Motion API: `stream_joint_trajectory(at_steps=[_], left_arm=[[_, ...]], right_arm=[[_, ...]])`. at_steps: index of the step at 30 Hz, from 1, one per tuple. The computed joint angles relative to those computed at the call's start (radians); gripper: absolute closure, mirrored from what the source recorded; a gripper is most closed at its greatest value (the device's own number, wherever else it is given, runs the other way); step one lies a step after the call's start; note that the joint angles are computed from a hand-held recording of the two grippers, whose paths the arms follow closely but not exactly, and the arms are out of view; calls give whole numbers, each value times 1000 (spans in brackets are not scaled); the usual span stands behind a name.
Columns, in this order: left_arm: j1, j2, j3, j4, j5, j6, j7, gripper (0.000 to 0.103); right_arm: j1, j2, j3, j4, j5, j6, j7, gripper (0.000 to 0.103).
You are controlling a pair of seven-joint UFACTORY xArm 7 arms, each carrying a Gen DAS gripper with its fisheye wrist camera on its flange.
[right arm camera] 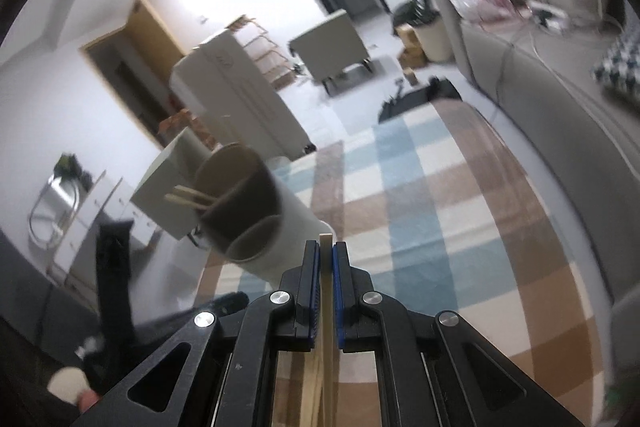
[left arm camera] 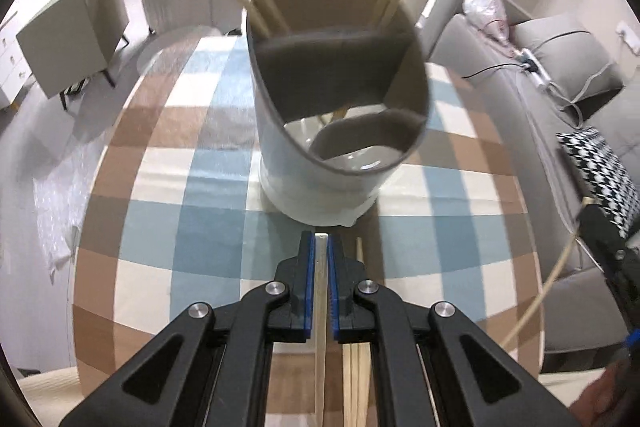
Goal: Organize utensils
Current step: 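Raise both held chopsticks upright and carry them over the white holder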
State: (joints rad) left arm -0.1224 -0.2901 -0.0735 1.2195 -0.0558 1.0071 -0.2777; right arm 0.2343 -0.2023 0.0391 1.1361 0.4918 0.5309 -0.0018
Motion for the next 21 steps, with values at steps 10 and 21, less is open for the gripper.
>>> stream_joint_trajectory(at_steps=[10, 21], left_arm=[[-16, -15, -1, 68, -22, 53, 29, 102], [6, -78, 30, 152, -74, -29, 22, 102]], right_arm=[[17, -89, 33, -50, -107, -11, 59, 97], [34, -147, 40, -15, -197, -68, 127, 97]])
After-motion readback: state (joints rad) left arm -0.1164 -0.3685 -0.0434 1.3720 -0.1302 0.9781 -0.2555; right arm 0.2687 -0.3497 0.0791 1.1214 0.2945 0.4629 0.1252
